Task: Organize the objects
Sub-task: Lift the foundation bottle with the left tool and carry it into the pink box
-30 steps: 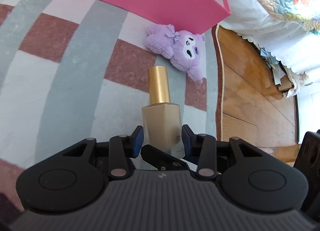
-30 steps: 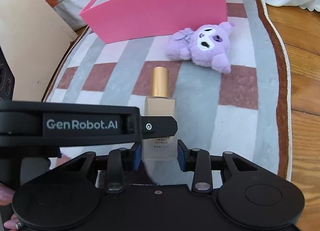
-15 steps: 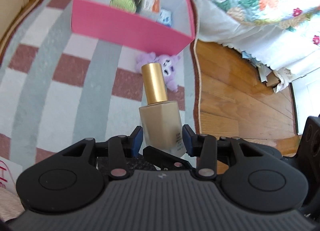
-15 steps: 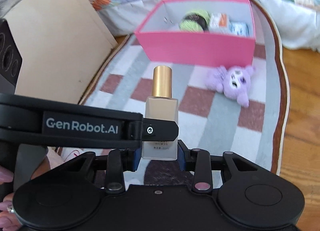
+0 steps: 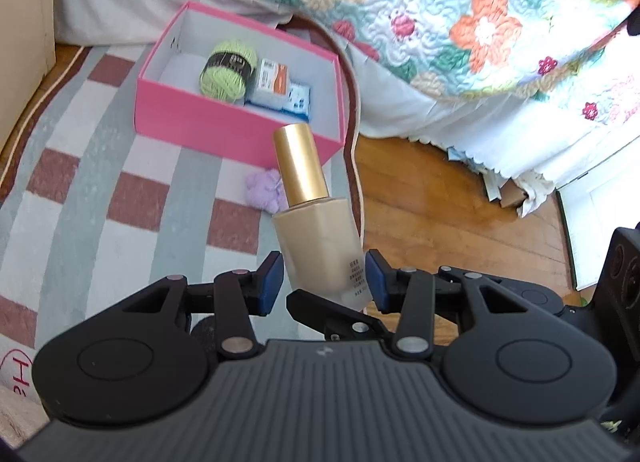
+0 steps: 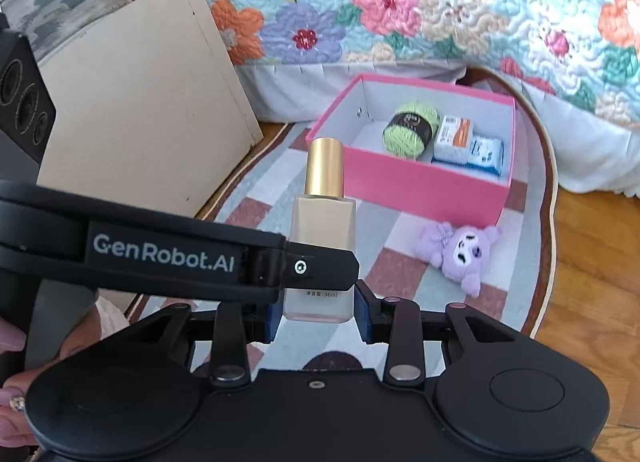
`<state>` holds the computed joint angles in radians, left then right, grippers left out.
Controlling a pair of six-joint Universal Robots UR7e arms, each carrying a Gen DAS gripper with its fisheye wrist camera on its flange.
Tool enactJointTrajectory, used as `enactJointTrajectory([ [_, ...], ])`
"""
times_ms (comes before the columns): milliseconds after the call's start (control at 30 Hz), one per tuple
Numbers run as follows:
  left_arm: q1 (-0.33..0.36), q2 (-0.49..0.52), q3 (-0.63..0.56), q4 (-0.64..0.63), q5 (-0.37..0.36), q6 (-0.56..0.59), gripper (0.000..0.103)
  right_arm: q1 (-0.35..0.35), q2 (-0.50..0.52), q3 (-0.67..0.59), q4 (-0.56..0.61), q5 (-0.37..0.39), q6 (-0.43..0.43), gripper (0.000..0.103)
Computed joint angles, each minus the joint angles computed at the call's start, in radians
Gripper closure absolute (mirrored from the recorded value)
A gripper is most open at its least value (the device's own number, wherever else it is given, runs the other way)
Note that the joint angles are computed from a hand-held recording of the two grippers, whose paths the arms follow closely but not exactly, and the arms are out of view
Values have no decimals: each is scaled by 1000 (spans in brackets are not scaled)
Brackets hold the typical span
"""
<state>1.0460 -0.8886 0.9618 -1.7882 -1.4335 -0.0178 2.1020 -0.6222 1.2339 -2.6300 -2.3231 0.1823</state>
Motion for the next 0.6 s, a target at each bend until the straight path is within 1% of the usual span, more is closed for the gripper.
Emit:
enactJointTrajectory([
  [133, -5, 25, -54, 4, -11, 4, 61, 3, 9, -41, 18, -6, -16, 62],
  [200, -9, 48, -86, -2, -15, 30, 61, 2, 19, -70, 25, -15, -32, 62],
  [300, -13, 104, -174, 34, -27, 34, 60, -4, 33, -100, 14, -40, -46, 62],
  [367, -9, 137, -223, 46, -47, 32, 60, -9, 39, -121, 20, -54, -41, 62],
  [500, 0, 199, -304, 44, -54, 43, 60, -33, 50, -156, -1, -35, -20, 62],
  [600, 14, 278, -421, 74, -60, 46, 60, -50, 87, -217, -2, -40, -28, 62],
])
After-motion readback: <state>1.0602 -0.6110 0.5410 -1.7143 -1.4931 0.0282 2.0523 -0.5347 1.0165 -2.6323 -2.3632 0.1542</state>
